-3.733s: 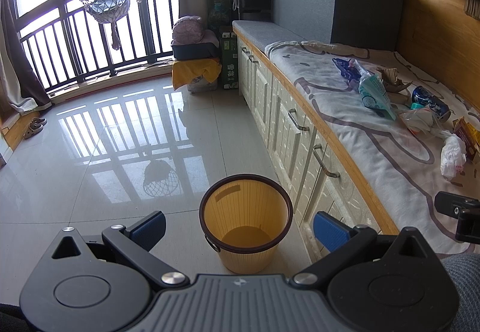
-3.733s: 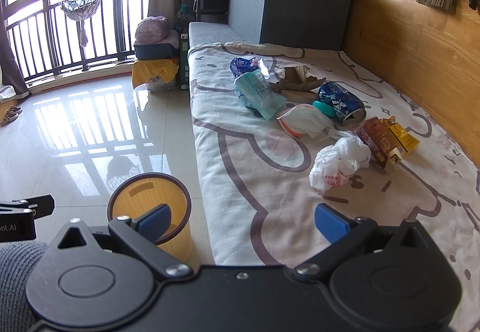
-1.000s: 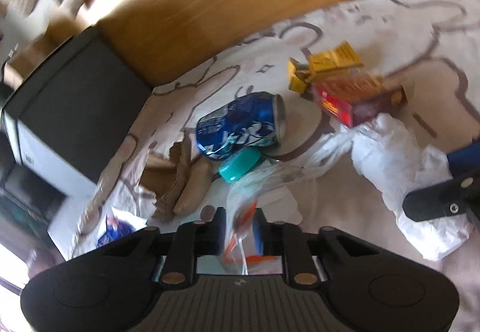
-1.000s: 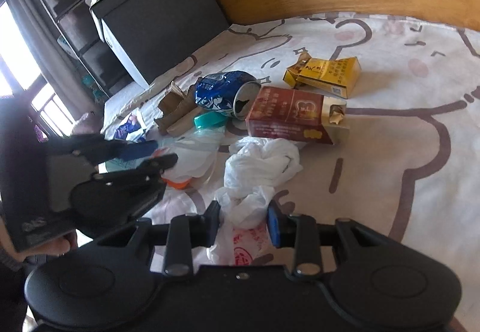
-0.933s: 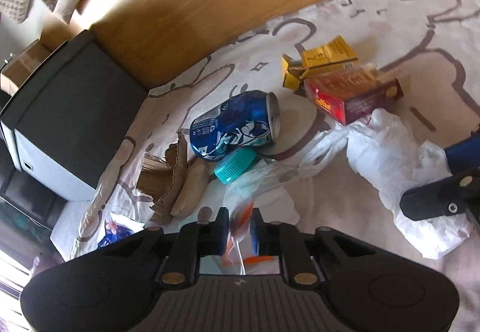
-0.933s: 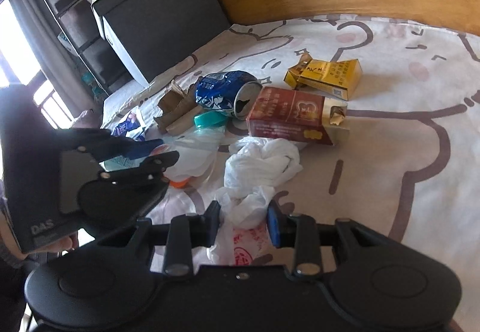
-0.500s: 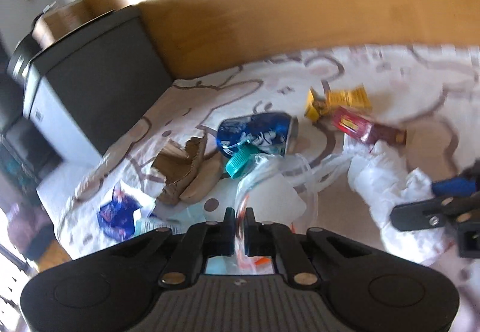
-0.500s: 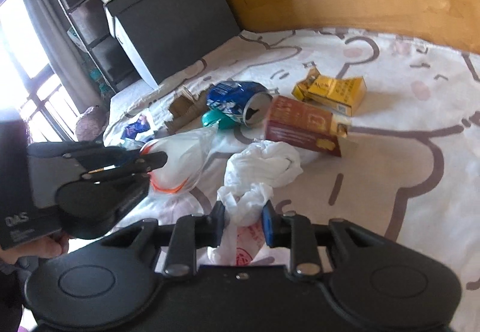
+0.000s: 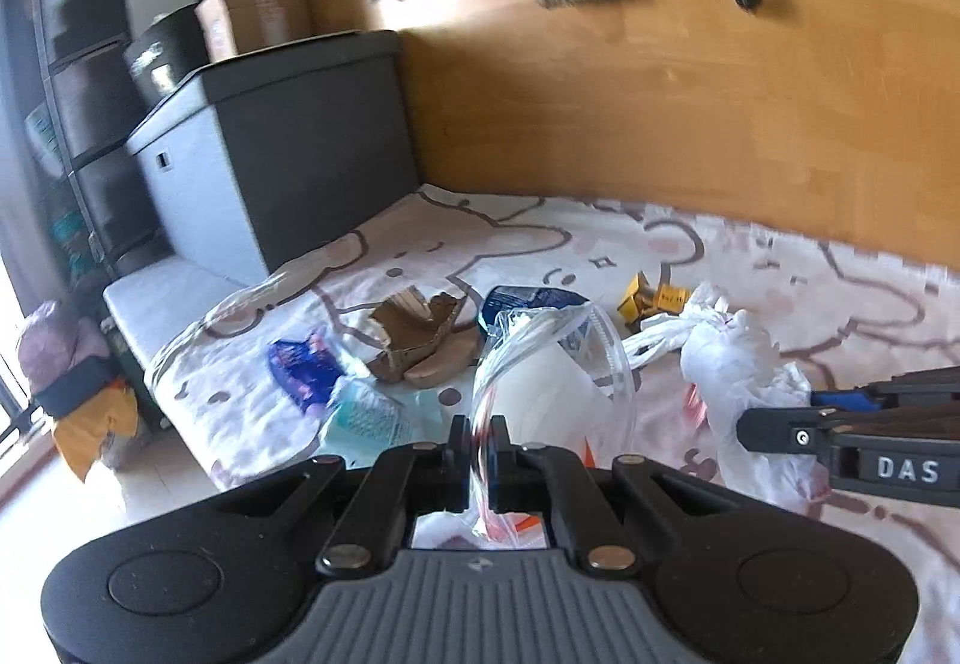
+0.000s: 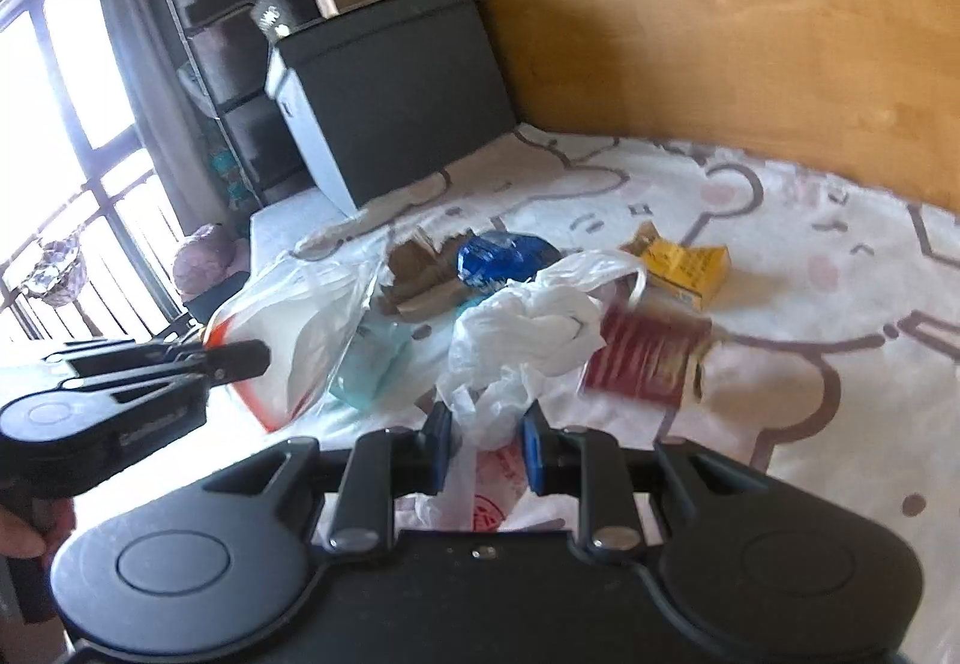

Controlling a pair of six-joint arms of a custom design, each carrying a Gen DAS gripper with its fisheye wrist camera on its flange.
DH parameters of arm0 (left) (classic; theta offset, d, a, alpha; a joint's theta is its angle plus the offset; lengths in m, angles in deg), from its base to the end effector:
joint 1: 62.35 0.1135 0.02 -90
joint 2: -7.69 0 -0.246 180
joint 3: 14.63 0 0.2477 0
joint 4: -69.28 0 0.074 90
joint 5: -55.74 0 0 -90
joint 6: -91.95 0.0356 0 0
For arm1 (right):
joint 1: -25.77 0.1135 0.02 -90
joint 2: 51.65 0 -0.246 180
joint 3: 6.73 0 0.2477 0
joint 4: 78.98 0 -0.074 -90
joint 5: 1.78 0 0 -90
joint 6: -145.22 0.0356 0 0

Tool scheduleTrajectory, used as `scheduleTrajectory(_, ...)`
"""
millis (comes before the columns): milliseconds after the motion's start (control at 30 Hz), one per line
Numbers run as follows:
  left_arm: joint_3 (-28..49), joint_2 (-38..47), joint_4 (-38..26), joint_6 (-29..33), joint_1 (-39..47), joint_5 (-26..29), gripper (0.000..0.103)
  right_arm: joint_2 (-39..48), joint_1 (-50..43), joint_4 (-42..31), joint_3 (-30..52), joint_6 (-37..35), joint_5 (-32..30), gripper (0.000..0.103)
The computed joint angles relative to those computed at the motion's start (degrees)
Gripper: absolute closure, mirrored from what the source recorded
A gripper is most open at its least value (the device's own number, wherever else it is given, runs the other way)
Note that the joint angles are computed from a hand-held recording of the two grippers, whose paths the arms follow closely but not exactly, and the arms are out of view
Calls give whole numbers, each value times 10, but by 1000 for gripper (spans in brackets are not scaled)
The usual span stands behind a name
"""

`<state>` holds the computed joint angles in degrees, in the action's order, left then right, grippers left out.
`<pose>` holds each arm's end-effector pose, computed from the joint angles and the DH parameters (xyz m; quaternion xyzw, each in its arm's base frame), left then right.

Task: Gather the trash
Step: 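Carry both held bags from the bench toward the yellow wastebasket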

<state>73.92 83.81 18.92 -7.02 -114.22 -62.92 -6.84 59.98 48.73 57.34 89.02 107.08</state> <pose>0.1900 -0.2143 0.3409 0.2172 0.8500 -0.0235 0.4793 0.1467 0.0858 0.3099 0.0750 0.8673 0.1437 0.4706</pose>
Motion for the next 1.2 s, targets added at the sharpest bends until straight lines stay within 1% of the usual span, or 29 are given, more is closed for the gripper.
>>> scheduleTrajectory(167,-22,-62,-36,-57,-17,-25,98,2,34,-29,29,-17,34,78)
scheduleTrajectory(367,-39,-122,-76,-108,-27,-51,98,19,94,-61,65,-11,91,78)
scheduleTrajectory(467,-48,-151,-98,-126,-21,-61,98,41,132,-77,92,-12,123,78)
scheduleTrajectory(567,-58,-181,-124,-142,-5,-67,98,75,158,-79,121,-14,142,78)
scheduleTrajectory(700,-70,-223,-147,-137,41,-60,98,126,189,-72,154,-13,156,78)
scheduleTrajectory(800,-77,-253,-163,-130,90,-40,98,172,208,-64,183,-20,158,78)
scheduleTrajectory(867,-83,-269,-166,-114,135,-15,98,203,215,-47,200,-30,149,78)
scheduleTrajectory(1067,-114,-300,-159,-54,296,90,98,303,217,16,247,-68,98,78)
scheduleTrajectory(1200,-155,-311,-137,-15,407,166,97,381,214,47,287,-94,54,78)
